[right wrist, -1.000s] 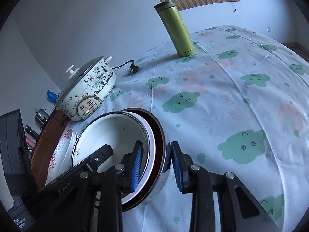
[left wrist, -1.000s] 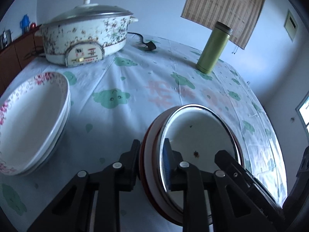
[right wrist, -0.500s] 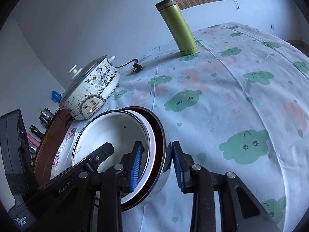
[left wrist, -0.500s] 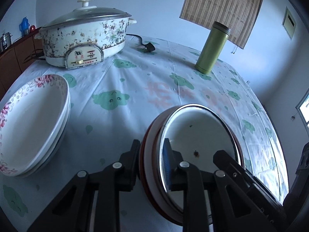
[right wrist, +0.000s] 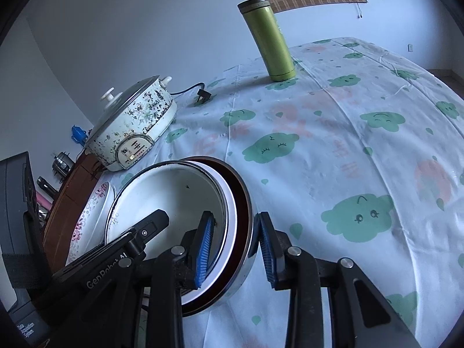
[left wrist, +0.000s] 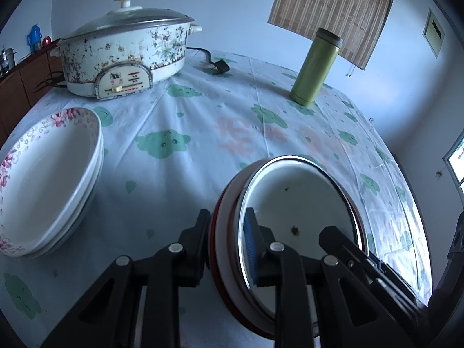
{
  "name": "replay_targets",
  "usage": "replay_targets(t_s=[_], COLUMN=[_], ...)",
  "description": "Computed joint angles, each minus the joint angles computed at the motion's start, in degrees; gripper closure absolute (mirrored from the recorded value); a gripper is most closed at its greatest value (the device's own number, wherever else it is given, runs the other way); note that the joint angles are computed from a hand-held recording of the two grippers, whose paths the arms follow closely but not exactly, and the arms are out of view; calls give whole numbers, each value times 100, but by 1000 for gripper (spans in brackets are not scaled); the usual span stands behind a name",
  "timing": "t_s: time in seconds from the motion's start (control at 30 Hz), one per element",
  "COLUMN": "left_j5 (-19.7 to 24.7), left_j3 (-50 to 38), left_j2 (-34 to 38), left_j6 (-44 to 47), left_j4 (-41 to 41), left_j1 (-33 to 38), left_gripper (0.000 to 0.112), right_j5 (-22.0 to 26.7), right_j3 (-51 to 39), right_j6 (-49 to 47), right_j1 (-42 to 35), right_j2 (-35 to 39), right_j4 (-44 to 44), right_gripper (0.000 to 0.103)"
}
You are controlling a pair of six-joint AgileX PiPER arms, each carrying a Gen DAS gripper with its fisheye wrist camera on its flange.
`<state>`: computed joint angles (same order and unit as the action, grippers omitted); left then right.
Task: Organize plates and bowls
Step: 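Lift and carry the bowl stack with both tools over the flower plates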
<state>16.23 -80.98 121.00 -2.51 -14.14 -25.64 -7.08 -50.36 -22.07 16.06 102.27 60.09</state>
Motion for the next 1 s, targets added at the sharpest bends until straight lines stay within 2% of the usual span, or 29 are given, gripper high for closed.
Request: replay_targets(t_s=[0.27,0.43,0.57,0.67,0.77,1.0], left_j5=[-145,-103,-103,-79,-108,-147], left_j3=[219,258,318,347,432,635], left_j2=[-199,-199,-228,-266,-382,-665], left_j6=[-97,-182,-201,-111,99,188], left_j4=[139,244,333,284,137,128], left_j1=[-34,-33,-31,-16,18,122], left_gripper=[91,91,91,90,90,90], right_j5=[-51,72,78,73,-43,-201], right_j3=[105,129,128,183,229,248], right_j6=[169,894,217,284,-262,-340], right_j1=[59,0,77,119,246,442], right_j2=[-180,-185,-188,-208,-291,-465], right_j4=[-132,-808,-103,-82,536,814], right_gripper=[69,69,69,69,69,69])
